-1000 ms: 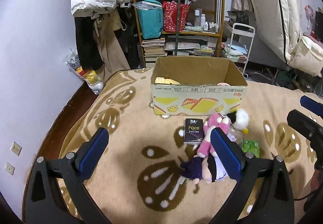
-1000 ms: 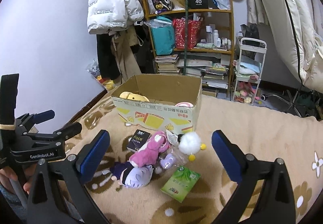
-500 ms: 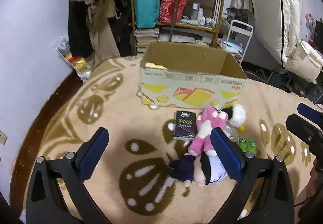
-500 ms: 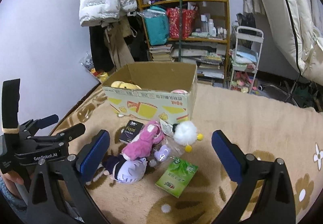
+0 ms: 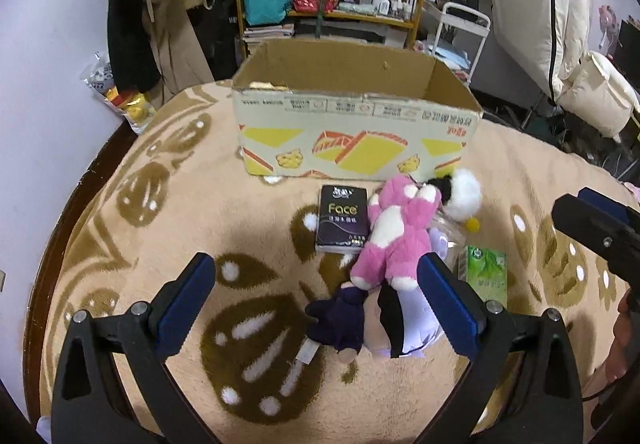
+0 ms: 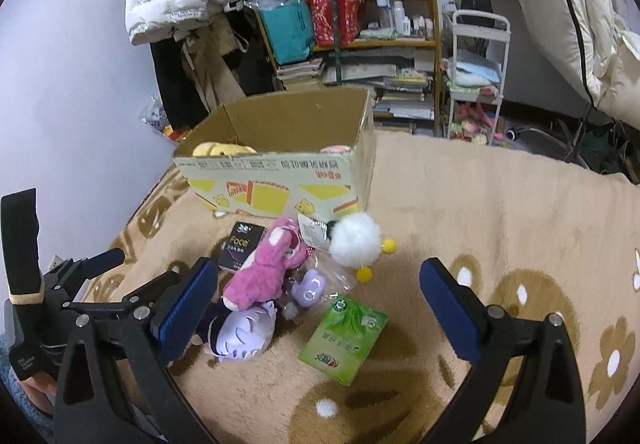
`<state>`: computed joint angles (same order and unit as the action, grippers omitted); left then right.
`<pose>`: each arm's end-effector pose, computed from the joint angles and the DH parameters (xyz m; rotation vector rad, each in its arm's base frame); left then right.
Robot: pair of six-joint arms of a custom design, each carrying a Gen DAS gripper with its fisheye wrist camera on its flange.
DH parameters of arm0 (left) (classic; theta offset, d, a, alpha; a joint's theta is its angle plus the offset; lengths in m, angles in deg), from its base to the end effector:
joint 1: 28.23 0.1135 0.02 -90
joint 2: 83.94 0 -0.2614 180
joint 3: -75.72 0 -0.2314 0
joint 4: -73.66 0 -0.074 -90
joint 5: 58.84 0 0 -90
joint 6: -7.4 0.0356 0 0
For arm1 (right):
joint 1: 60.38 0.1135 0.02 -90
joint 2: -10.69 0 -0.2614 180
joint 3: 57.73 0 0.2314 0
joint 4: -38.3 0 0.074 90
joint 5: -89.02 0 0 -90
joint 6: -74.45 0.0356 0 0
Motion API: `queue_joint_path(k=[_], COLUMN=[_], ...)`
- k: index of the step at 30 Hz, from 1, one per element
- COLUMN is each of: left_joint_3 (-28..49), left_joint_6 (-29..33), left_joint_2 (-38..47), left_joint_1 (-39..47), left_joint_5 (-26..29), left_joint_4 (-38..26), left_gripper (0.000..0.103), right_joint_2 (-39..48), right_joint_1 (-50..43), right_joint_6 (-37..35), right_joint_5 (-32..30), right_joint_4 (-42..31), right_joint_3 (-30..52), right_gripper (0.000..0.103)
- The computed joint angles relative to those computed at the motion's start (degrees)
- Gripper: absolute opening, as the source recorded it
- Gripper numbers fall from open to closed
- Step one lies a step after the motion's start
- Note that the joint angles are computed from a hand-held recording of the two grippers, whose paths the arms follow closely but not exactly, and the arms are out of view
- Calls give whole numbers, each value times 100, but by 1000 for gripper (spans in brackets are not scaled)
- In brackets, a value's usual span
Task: Organize soft objects
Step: 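Withdraw both tools from the box back toward the remaining pile, then grasp the white-haired plush doll with the left tool while the right tool grasps the green tissue pack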
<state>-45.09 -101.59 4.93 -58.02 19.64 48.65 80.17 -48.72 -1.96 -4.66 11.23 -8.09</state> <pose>0.2455 -0.1324 0.1714 0.1553 2.4953 -0.0989 0.2158 0.0469 0.1998 0.0100 2.4063 0.2831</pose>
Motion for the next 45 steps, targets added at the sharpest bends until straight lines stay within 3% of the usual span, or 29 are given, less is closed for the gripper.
queue_joint_path(k=[25, 38, 45], left_joint_3=[469, 1037, 1115], left_joint_6=[87, 229, 161], left_joint_2=[1035, 2035, 2215], left_joint_1=[-517, -911, -785], left_joint_5=[378, -10, 33], left_joint_4=[-264, -530, -594], left_gripper=[100, 100, 100], right_joint_2=[1766, 2661, 3163], right_joint_1=[-496, -411, -261], right_joint_6=[361, 277, 71], right_joint_5=[-699, -701, -440], right_joint_4=[-118, -296, -521], right_joint_3=[315, 582, 812], right_gripper=[103, 103, 80])
